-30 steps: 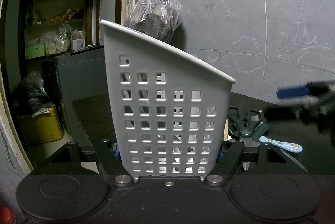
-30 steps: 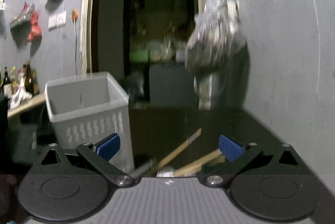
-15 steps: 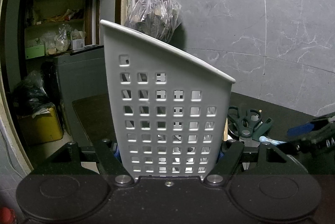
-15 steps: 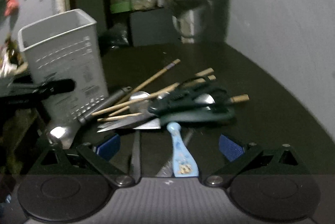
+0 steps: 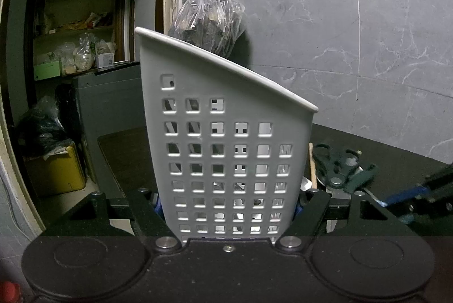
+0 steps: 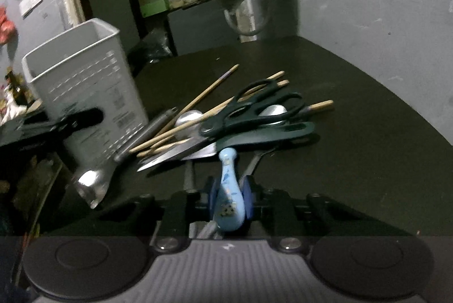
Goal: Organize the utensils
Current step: 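Move the right tool back down to the utensil pile, then push the right tool into the pile and close it on a metal spoon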
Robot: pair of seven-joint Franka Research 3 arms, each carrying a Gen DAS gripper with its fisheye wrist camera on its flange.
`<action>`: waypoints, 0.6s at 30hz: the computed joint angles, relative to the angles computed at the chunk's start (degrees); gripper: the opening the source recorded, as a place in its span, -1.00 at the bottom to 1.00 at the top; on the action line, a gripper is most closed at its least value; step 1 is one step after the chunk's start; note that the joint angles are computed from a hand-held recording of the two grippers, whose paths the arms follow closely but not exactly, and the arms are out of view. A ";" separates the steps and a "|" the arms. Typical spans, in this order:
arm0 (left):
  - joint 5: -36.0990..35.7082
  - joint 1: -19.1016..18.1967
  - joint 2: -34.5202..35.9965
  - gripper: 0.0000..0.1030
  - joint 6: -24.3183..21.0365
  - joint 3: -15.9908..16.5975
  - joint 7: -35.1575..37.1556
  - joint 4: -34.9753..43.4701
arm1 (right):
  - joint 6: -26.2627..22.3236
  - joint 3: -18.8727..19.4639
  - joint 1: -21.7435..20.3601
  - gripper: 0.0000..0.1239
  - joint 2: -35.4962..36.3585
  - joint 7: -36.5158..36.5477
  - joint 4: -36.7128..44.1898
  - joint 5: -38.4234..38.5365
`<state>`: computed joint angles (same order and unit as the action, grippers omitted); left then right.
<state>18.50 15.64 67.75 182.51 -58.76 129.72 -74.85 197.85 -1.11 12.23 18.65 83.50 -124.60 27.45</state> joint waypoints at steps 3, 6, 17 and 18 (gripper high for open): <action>-0.02 -0.14 -0.04 0.47 0.09 0.12 -0.17 0.05 | -1.34 3.87 -3.31 -0.61 -1.62 0.98 -1.46 -3.91; 0.13 -0.34 -0.05 0.47 0.15 0.32 -0.25 0.17 | -1.49 9.03 -8.72 -0.49 -2.18 3.94 -2.49 -9.83; 0.28 -0.62 -0.10 0.47 0.03 0.65 -0.70 0.38 | 0.48 -6.62 6.72 -0.35 1.08 -4.44 1.07 5.81; 0.25 -0.45 -0.18 0.47 -0.02 0.60 -0.68 0.19 | 0.44 -7.16 7.07 -0.32 1.77 -5.06 1.98 6.90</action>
<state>18.75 15.19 67.57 182.49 -58.16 129.04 -74.66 198.29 -8.27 19.30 20.42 78.43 -122.62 34.35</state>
